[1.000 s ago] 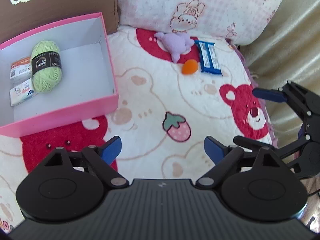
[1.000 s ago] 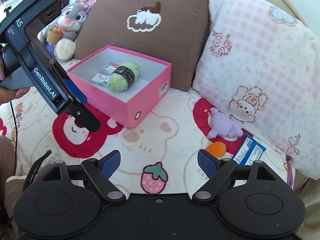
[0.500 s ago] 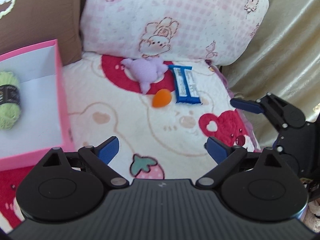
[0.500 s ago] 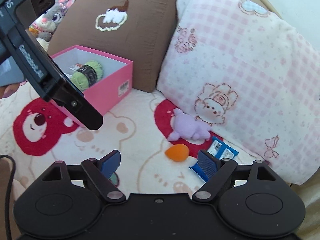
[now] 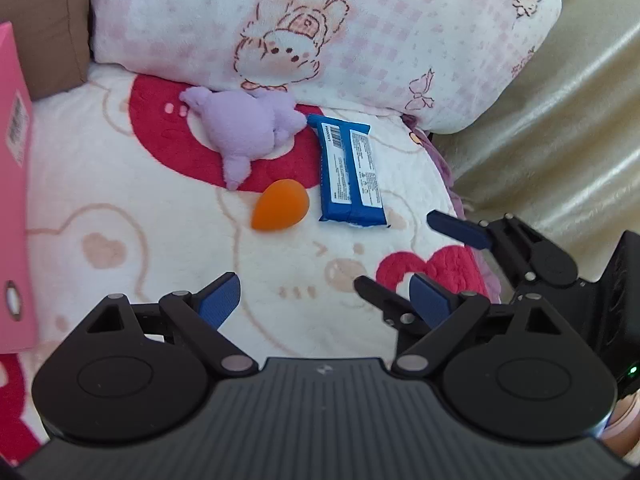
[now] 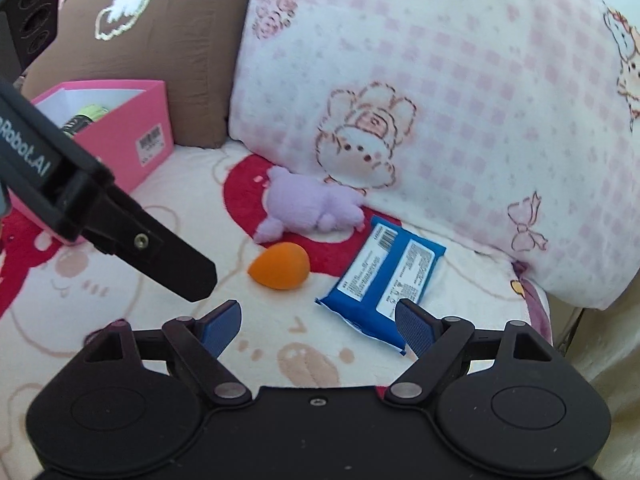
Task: Organize objects
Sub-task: 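Lower the open left gripper onto the blue wet-wipe pack's edge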
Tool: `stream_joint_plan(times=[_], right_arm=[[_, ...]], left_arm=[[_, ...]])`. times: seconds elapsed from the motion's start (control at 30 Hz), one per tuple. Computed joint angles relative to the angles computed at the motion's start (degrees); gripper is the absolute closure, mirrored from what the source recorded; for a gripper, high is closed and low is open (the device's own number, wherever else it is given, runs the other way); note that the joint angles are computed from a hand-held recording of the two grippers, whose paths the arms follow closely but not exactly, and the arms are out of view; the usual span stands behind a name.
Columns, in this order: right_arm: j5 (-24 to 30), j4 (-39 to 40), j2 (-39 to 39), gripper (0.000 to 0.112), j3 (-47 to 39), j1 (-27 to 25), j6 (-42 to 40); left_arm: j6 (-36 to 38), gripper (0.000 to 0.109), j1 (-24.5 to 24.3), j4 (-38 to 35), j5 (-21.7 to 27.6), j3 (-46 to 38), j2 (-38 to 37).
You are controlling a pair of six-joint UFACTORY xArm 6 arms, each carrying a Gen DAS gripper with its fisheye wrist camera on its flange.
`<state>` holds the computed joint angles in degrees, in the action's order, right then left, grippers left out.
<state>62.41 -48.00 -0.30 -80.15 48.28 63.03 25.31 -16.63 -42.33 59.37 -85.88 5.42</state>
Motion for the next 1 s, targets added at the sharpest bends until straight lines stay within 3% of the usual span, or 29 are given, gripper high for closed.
stream_joint_plan(times=[0.27,0.57,0.8,1.0], right_arm=[[0.51,0.05,-0.81,0.025,3.87,-2.70,2.17],[-0.06,-1.20,0.54,0.027,5.83,-3.44,0.02],[-3.82,-4.81,-1.02,0.032,10.37,-5.32,4.80],[-11.96,-5.72,-3.82,0.033,15.64,-8.49,10.97]], left_arm=[[0.03,0.025,-2.40,-4.28,-3.22,0.35,3.82],[1.91,0.045,-5.65,-8.78,-9.72,0.35,6.52],[0.78,0.059,-7.08,-9.08,-13.59,-0.09,8.68],[0.65,0.072,-8.35,-7.68,-18.19,-0.41,9.98]])
